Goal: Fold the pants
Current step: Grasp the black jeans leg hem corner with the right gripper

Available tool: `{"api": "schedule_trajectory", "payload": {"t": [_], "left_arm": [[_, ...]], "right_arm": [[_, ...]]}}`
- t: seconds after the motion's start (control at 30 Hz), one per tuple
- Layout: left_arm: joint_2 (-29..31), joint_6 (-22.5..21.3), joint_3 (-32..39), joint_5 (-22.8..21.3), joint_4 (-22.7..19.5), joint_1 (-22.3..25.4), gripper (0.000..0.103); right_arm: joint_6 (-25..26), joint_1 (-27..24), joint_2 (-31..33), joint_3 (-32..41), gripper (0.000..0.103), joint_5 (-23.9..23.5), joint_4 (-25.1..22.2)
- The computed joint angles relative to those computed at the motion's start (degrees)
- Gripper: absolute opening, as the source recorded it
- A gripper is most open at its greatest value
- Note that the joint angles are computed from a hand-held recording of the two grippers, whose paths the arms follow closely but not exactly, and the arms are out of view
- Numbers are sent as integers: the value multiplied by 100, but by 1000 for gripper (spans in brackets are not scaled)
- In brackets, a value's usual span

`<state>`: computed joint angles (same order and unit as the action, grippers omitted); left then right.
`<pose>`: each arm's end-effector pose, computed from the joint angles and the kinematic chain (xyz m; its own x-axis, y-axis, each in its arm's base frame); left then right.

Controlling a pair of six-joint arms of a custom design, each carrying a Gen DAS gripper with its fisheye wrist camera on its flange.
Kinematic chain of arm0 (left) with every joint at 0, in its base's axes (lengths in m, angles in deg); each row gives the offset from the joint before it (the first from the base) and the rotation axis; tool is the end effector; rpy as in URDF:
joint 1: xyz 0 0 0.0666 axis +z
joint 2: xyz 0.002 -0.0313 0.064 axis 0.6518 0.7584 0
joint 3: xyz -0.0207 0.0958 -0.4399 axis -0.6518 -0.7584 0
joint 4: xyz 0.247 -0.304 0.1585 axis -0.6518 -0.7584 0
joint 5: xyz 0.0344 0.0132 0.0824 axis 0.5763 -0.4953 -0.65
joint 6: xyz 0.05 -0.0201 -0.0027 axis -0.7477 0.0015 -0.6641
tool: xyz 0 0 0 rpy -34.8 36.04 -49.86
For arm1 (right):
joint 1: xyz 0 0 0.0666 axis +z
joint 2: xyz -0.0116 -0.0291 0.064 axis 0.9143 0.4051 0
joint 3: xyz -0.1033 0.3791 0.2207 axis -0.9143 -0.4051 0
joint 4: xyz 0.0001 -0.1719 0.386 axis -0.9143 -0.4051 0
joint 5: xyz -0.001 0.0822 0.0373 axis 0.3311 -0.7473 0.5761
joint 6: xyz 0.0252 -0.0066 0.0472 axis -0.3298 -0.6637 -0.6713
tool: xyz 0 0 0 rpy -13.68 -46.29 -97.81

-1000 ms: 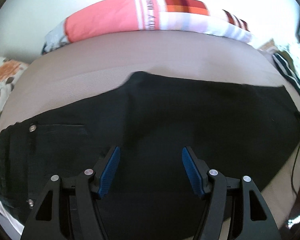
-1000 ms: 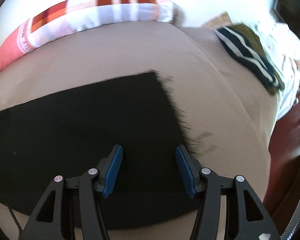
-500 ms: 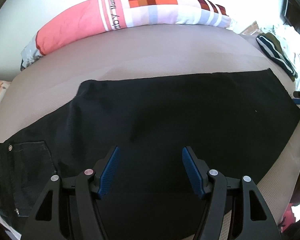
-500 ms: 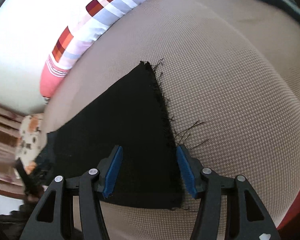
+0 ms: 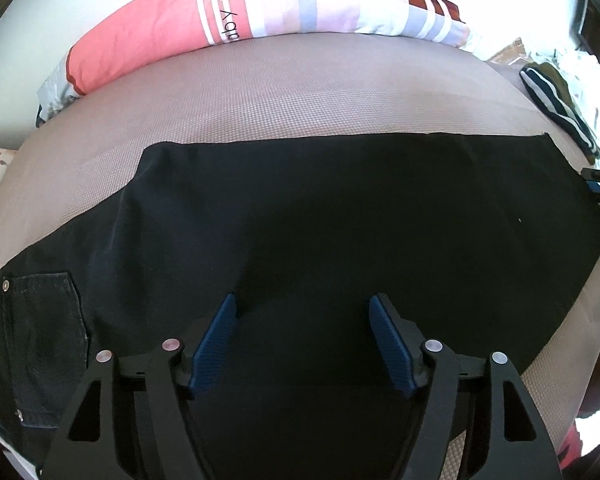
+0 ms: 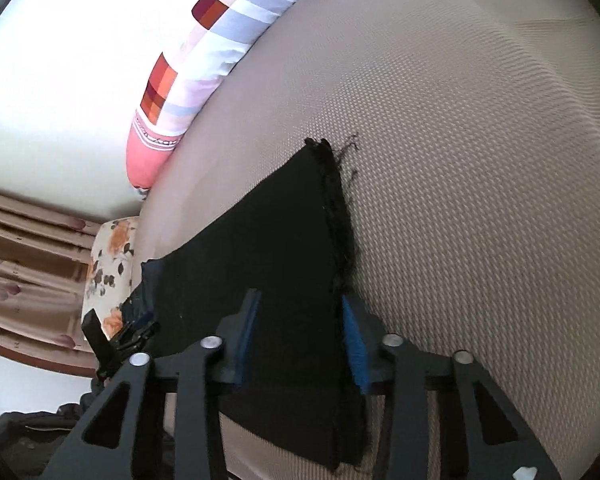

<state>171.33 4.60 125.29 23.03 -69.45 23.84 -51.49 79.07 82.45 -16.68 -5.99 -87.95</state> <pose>0.4400 -0.1296 0.3097 -0.9078 0.0394 -0.4175 0.0424 0.9991 0.0021 0.5729 0.1554 0.2391 -0.9779 0.1063 -0.1802 -0.0581 0.6896 0.7219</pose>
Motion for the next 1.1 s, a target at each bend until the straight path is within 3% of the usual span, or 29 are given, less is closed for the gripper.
{"api": "schedule_trajectory", "payload": {"t": [0.13,0.23,0.37,0.57,0.83,1.1], "left_arm": [[17,34,1,-90,19,-20,74],[19,70,-1,-96,22,-11,75],[20,80,-7,-95,44,-3,76],[58,129,14,-111,57,3,79],[55,132,2,-123,70,-2,80],[-83,45,-96,-336,44,-19,80]], "right_arm": [[-236,36,155,83,12,-57,192],[-380,108,130,72,11,124,285],[-433,279,-29,82,11,825,104],[-935,517,-212,93,10,1657,11],[-1254,910,-414,244,10,1984,-12],[-1201,1497,-226,776,10,2278,-313]]}}
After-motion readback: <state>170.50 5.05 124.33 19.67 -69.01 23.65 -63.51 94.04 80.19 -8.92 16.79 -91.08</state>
